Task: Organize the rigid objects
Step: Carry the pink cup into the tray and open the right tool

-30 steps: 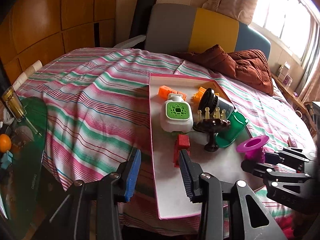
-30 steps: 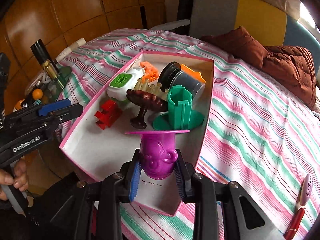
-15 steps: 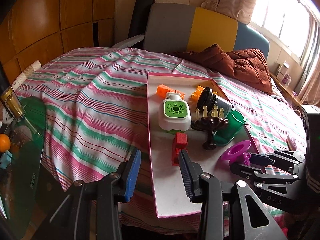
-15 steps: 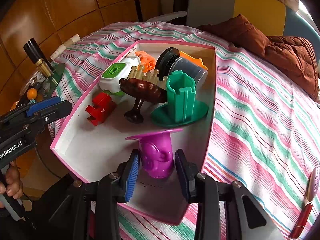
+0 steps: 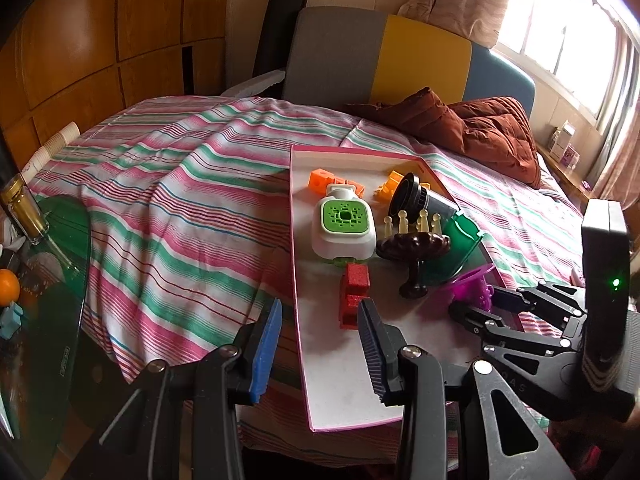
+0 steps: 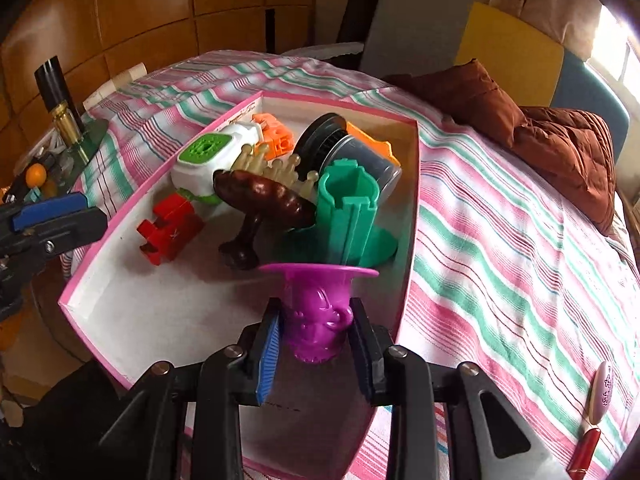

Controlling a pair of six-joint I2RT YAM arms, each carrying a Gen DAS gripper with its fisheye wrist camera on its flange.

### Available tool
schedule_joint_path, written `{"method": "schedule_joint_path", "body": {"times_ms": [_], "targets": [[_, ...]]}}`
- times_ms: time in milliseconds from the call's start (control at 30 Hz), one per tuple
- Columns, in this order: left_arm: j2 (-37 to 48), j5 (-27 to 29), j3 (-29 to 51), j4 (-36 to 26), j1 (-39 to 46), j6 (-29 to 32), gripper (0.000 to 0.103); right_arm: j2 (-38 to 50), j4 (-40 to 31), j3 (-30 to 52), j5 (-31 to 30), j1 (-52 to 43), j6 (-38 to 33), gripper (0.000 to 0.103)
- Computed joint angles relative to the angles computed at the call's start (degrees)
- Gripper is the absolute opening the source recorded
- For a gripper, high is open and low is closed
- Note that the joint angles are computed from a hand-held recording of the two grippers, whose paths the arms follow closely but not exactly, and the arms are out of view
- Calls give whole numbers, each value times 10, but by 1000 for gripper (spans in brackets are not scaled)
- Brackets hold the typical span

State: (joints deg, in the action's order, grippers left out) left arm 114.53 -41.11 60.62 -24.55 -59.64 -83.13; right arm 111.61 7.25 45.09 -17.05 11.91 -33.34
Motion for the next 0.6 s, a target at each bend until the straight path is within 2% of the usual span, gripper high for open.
{"method": "schedule_joint_path", "body": {"times_ms": [133,267,367,600], "targets": [[-3,1,-3,4,-1,-1,40,8,23,2,33,16,4,30],[-7,-3,-5,-1,-5,-5,40,19,5,26,45,25,21,31],[-9,-7,-7,-4,-8,-5,47,13,-25,28,13,11,0,35],[-4,-7,3,-9,-13,-2,48,-25,-57,-4,-43,-26,-29,40]]}}
